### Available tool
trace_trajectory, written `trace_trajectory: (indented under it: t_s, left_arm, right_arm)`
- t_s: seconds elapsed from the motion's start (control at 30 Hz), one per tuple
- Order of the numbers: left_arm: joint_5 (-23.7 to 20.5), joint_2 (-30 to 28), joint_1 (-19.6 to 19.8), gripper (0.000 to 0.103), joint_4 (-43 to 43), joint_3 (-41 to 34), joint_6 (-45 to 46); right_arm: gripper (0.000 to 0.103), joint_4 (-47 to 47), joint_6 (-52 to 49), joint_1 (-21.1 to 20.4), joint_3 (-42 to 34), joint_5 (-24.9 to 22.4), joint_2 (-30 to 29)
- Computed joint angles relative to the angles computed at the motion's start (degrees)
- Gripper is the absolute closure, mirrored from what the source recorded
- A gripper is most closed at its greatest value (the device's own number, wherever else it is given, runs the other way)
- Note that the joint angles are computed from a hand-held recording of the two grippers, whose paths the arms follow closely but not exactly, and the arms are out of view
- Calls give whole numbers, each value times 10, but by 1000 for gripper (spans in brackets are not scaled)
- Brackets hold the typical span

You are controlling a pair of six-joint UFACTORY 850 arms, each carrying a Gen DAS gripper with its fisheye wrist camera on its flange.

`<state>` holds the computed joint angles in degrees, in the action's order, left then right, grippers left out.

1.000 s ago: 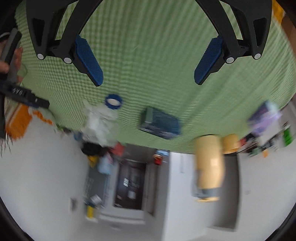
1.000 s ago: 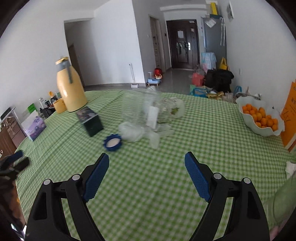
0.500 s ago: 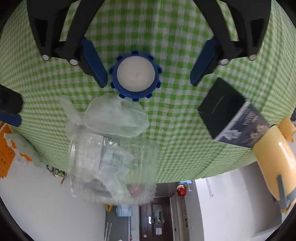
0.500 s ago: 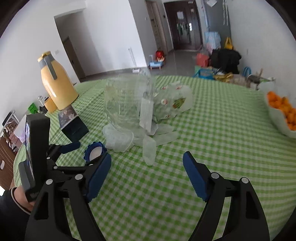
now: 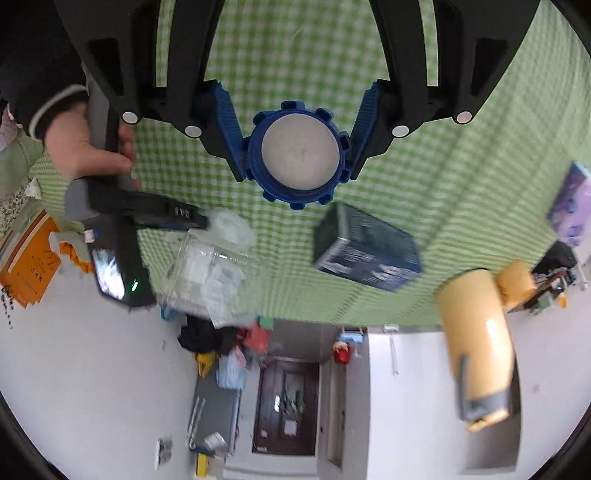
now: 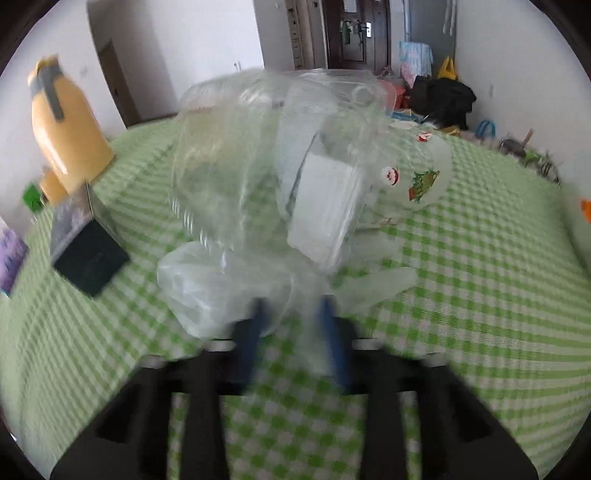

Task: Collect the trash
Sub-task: 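Grasp a clear plastic glove with the right tool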

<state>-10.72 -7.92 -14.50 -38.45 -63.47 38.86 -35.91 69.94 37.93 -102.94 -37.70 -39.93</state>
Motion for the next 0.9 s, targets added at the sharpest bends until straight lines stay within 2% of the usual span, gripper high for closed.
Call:
trace_trajectory:
  t_s: [0.13,0.23,0.33,0.43,0.5,0.6,0.7,0.8,0.9]
  left_arm:
    - [14,57,14,51,-9,46,6]
    - [17,98,28,51,-102,82,93]
    - [1,139,45,51,-137,113,122]
    - [-7,188,57,51,-110,151,92]
    - [-17,221,70,51,-114,177,93]
    - [-18,253,84,51,-100,205,77]
    - [-22,286,104,51,-110,226,82]
    - [-37,315,135,51,-152,242,118]
    - [-48,344,173,51,-150,258,122]
  right_arm:
    - [101,5,-5,21,57,9,40]
    - [101,-34,51,50,151,36,103]
    - [101,-76,118,87,230,51,162]
    - [101,-139,209,129,287,42,215]
    - [101,-180,265,156,312,15,247]
    - [101,-214,301,181,316,-24,268]
    - [101,-232,303,190,306,-40,271]
    - [101,-242,293,201,286,-40,258]
    - [101,-238,267,206,254,-32,234]
